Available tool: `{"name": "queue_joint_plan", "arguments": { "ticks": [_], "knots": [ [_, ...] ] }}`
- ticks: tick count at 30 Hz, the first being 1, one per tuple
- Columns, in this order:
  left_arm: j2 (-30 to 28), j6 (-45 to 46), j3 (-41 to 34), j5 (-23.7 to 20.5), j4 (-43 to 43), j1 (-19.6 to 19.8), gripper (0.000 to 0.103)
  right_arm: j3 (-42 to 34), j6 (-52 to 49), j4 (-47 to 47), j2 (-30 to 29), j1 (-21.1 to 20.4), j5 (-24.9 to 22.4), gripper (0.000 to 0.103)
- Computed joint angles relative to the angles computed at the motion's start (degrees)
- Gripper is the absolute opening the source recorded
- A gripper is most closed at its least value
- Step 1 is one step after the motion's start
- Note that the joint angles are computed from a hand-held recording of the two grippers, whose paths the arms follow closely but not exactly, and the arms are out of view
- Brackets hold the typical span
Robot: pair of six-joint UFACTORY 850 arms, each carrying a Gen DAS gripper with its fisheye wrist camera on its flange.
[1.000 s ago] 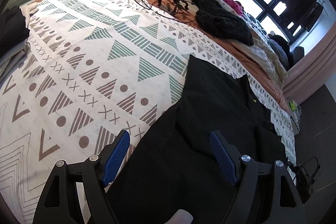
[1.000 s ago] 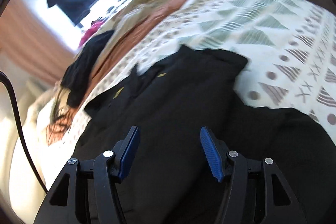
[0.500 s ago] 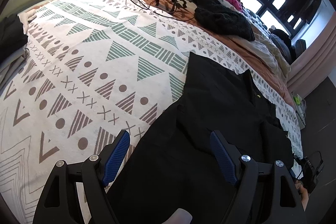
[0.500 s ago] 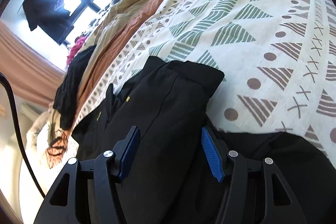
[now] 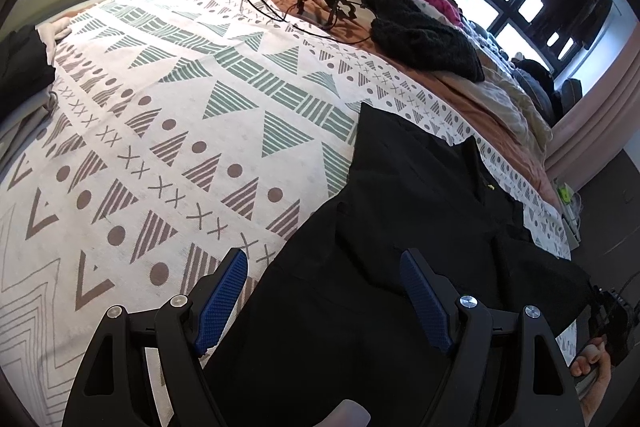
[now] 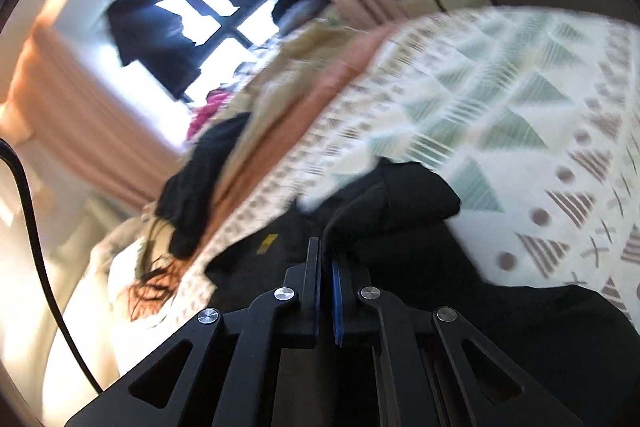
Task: Fold large clothes
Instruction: 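Grasp the black shirt edge with the right gripper, fold it inward, open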
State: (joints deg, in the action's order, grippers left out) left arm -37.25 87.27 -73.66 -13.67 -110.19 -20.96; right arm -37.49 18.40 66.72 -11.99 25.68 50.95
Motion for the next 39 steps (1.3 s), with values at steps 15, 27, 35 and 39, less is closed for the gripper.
{"name": "queue_joint_plan", "arguments": {
  "ticks": [15, 27, 35, 39],
  "knots": [
    [0.2, -4.4, 0.5, -3.8, -1.0, 3.7, 0.080, -21.7, -27.2, 7.5, -10.0, 8.5, -4.3, 0.005],
    [-0.1, -6.5, 0.7, -5.4, -2.1, 6.0, 0.080, -34.9, -40.9, 10.6, -22.4, 8.8, -27.4, 0.058],
    [0.3, -2.8, 0.9, -5.3, -4.1, 5.7, 0.080, -27.7, -33.4, 10.4, -16.8, 10.4, -22.9, 0.058],
    [-0.1, -2.5, 0.3, -5.7, -2.6, 4.6, 0.080, -22.3, -34.2, 17.4, -13.0, 10.7, -18.4, 0.058]
  ]
}}
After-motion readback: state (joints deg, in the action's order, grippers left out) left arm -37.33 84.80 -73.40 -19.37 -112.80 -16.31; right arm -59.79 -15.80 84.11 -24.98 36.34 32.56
